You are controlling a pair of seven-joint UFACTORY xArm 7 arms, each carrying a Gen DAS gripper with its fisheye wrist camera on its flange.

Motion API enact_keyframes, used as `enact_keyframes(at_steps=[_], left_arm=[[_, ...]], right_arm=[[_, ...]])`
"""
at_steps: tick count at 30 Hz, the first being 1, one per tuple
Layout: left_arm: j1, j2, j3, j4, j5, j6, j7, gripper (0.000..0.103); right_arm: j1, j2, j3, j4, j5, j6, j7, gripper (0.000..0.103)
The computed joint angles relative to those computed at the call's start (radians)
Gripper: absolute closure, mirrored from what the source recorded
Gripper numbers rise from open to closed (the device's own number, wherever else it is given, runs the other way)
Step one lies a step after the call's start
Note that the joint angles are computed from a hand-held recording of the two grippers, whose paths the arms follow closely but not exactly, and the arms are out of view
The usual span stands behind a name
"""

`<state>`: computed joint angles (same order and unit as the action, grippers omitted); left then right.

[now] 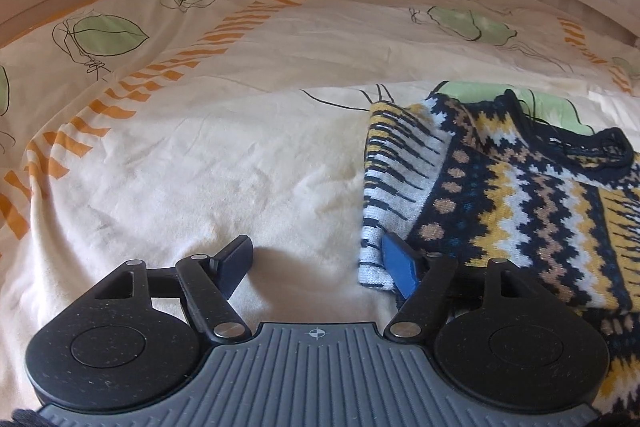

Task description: Fold small clothes

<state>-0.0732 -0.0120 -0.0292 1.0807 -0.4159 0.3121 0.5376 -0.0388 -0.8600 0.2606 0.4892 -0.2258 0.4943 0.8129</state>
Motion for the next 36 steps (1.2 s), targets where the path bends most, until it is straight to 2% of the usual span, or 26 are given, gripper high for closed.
enact_keyframes(at_steps=[2,6,9,12,14,16,17,20,22,23,25,29,36], left_arm=[[0.001,0.002,0.001,0.003,-0.01,0.003,0.006,0.029],[0.003,0.005,0.0,0.004,-0.008,0.001,0.003,0.025],[0.006,0.008,0.0,0.01,0.046,0.004,-0.042,0.021],[0.012,0.002,0.005,0.033,-0.015,0.062,-0.008,0.021],[0.019,-0.017,0.014,0.037,-0.065,0.121,0.02,0.021],[0.021,-0.055,0.022,0.009,-0.075,0.137,0.035,0.019],[0.023,-0.075,0.027,-0.005,-0.06,0.152,0.034,0.016],[0.017,-0.148,0.054,-0.047,-0.065,0.223,0.076,0.016],[0.008,-0.21,0.077,-0.084,-0.084,0.267,0.111,0.014],[0.004,-0.244,0.089,-0.105,-0.09,0.287,0.126,0.007],[-0.005,-0.314,0.113,-0.144,-0.098,0.327,0.154,0.0],[-0.018,-0.461,0.151,-0.226,-0.073,0.395,0.197,0.0],[-0.004,-0.627,0.22,-0.29,-0.021,0.579,0.208,0.0]], right_arm=[[-0.006,0.036,-0.003,0.001,0.005,0.01,0.004,0.054],[-0.008,0.021,-0.02,-0.056,0.014,-0.054,0.026,0.058],[-0.007,0.019,-0.012,-0.04,0.016,-0.029,0.029,0.057],[0.006,-0.005,-0.014,-0.028,0.028,0.001,0.035,0.044],[0.017,-0.04,-0.016,-0.027,0.037,0.029,0.041,0.023],[0.038,-0.083,-0.021,-0.032,0.053,0.057,0.044,0.022],[0.046,-0.101,-0.019,-0.031,0.06,0.08,0.047,0.018],[0.086,-0.179,-0.014,-0.044,0.089,0.137,0.06,0.003],[0.115,-0.232,-0.004,-0.049,0.112,0.181,0.074,0.001],[0.128,-0.258,0.003,-0.049,0.122,0.208,0.085,0.0],[0.15,-0.312,0.02,-0.05,0.146,0.258,0.116,0.0],[0.201,-0.415,0.064,-0.05,0.2,0.356,0.202,0.0],[0.301,-0.504,0.13,-0.013,0.266,0.501,0.29,0.0]])
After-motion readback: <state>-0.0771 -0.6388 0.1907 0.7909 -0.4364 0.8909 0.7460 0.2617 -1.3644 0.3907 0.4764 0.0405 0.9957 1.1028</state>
